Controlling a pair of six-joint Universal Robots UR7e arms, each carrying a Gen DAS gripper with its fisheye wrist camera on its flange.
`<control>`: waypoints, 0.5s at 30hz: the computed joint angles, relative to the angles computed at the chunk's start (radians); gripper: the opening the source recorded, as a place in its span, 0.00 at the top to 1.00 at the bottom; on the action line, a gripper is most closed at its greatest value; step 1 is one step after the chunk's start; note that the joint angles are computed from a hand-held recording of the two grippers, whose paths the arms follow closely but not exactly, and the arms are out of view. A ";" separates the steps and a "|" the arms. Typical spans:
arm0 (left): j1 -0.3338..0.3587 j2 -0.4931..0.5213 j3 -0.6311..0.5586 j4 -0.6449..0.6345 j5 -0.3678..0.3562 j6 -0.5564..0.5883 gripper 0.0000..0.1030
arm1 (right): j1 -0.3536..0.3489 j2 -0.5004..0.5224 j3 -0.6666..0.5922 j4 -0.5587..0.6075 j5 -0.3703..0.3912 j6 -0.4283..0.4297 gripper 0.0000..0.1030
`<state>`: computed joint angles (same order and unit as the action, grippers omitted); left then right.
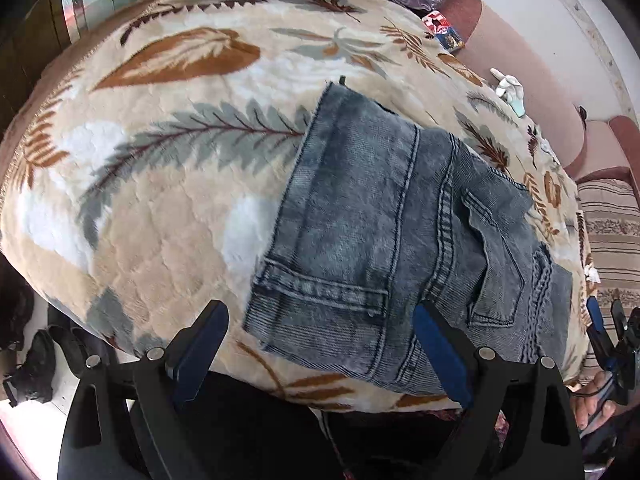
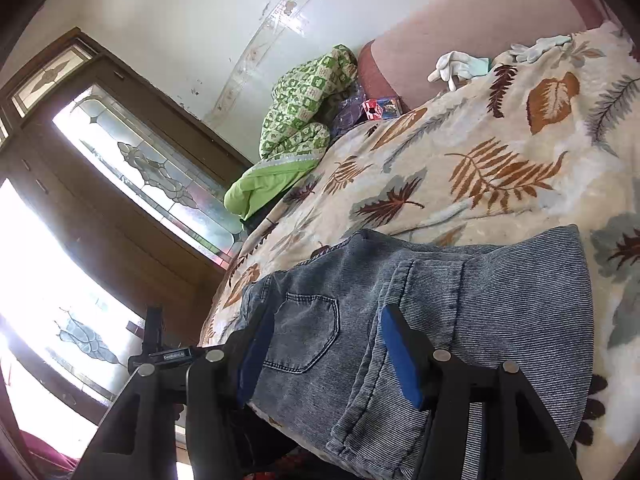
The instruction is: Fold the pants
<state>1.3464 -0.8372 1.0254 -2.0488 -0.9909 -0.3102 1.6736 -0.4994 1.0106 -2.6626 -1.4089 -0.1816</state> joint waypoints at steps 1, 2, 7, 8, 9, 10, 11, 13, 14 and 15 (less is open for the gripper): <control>0.006 -0.001 0.001 0.012 -0.033 -0.018 0.09 | 0.000 0.000 0.000 -0.001 -0.001 0.000 0.42; 0.013 -0.004 0.004 0.019 -0.066 -0.040 0.09 | 0.001 0.001 -0.001 -0.002 -0.005 0.000 0.42; 0.012 -0.003 0.034 0.012 -0.084 -0.100 0.10 | 0.005 0.007 -0.011 0.012 -0.015 -0.009 0.42; 0.009 0.002 0.031 0.012 -0.071 -0.106 0.10 | 0.006 0.008 -0.012 0.015 -0.016 -0.011 0.42; 0.009 0.007 0.025 0.007 -0.073 -0.114 0.10 | 0.007 0.009 -0.013 0.018 -0.016 -0.013 0.42; 0.011 0.011 0.023 -0.012 -0.086 -0.122 0.15 | 0.008 0.010 -0.013 0.016 -0.019 -0.016 0.42; 0.012 0.017 0.016 -0.022 -0.092 -0.137 0.18 | 0.009 0.010 -0.012 0.014 -0.024 -0.018 0.42; 0.011 0.027 0.004 -0.043 -0.099 -0.138 0.30 | 0.010 0.009 -0.010 0.013 -0.028 -0.020 0.42; 0.009 0.029 0.004 -0.055 -0.104 -0.129 0.35 | 0.009 0.009 -0.009 0.010 -0.027 -0.019 0.42; 0.011 0.032 0.003 -0.068 -0.122 -0.119 0.50 | 0.010 0.009 -0.007 0.005 -0.028 -0.017 0.42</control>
<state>1.3575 -0.8057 1.0286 -2.1168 -1.1126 -0.4293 1.6833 -0.4909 1.0034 -2.6579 -1.4366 -0.1988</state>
